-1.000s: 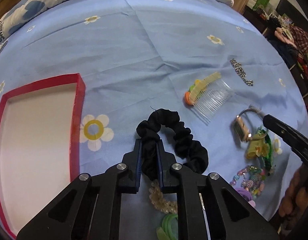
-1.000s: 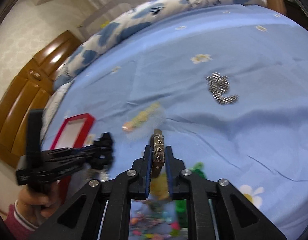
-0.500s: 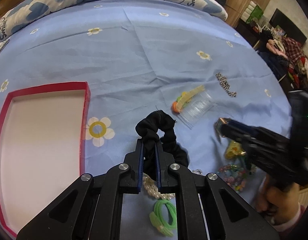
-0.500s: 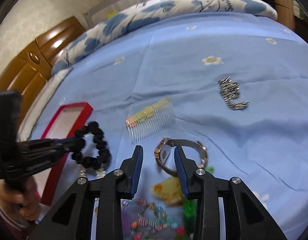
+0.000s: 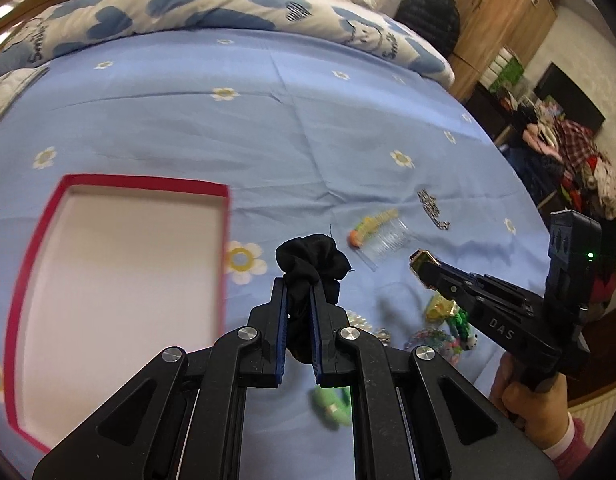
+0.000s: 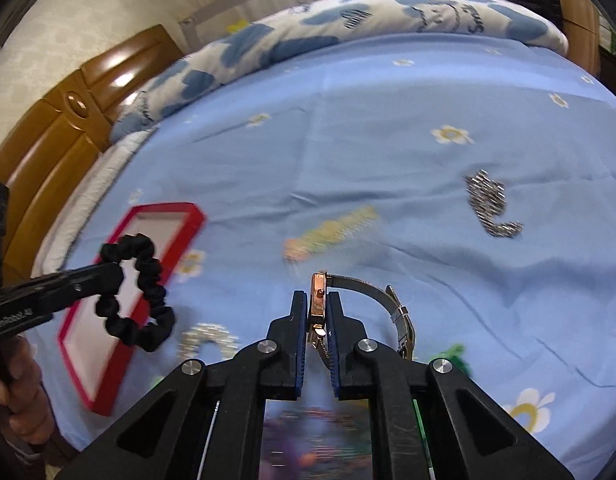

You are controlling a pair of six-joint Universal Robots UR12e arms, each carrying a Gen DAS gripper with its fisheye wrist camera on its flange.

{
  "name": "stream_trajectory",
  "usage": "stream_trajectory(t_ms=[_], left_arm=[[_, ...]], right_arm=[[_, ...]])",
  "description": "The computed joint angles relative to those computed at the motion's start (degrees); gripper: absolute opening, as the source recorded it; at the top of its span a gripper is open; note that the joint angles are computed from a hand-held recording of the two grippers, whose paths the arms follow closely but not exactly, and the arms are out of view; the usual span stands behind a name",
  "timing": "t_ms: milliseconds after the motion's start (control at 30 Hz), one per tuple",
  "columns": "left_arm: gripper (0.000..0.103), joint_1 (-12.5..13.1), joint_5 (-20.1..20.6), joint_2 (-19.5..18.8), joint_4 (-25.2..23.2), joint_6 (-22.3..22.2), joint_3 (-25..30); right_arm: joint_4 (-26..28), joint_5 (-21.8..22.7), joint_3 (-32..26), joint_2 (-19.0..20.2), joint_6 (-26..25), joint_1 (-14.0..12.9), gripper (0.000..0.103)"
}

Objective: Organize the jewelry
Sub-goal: 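Carry the scrunchie and watch into the box and open both tools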

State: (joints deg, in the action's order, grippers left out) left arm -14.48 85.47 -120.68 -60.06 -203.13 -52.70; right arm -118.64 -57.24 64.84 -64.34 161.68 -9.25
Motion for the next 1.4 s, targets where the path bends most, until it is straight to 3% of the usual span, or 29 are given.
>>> stream_trajectory(t_ms=[367, 767, 1033, 1333, 1400], left_arm=[[0.008, 3.6, 2.4, 6.2, 5.0, -6.6, -9.8], [0.008, 7.9, 1.0, 7.3, 7.2, -12.1, -13.9], [0.008, 9.3, 0.9, 5.2, 4.7, -12.6, -12.7], [0.010, 9.3, 2.0, 4.7, 0.8, -13.2, -12.6], [0.014, 9.2, 2.8, 4.5, 0.0, -13.1, -12.2]], right_arm=[[2.6, 5.8, -1.9, 0.4, -3.5, 4.1, 0.009], [4.6, 5.9, -7.3, 4.3, -6.3, 9.6, 0.009], [6.6, 2.1, -11.5, 8.1, -8.6, 12.2, 0.009], [10.3, -0.7, -13.0, 9.7, -10.5, 13.0, 0.009], [11.2, -0.4, -13.1, 9.8, -10.4, 13.0, 0.013]])
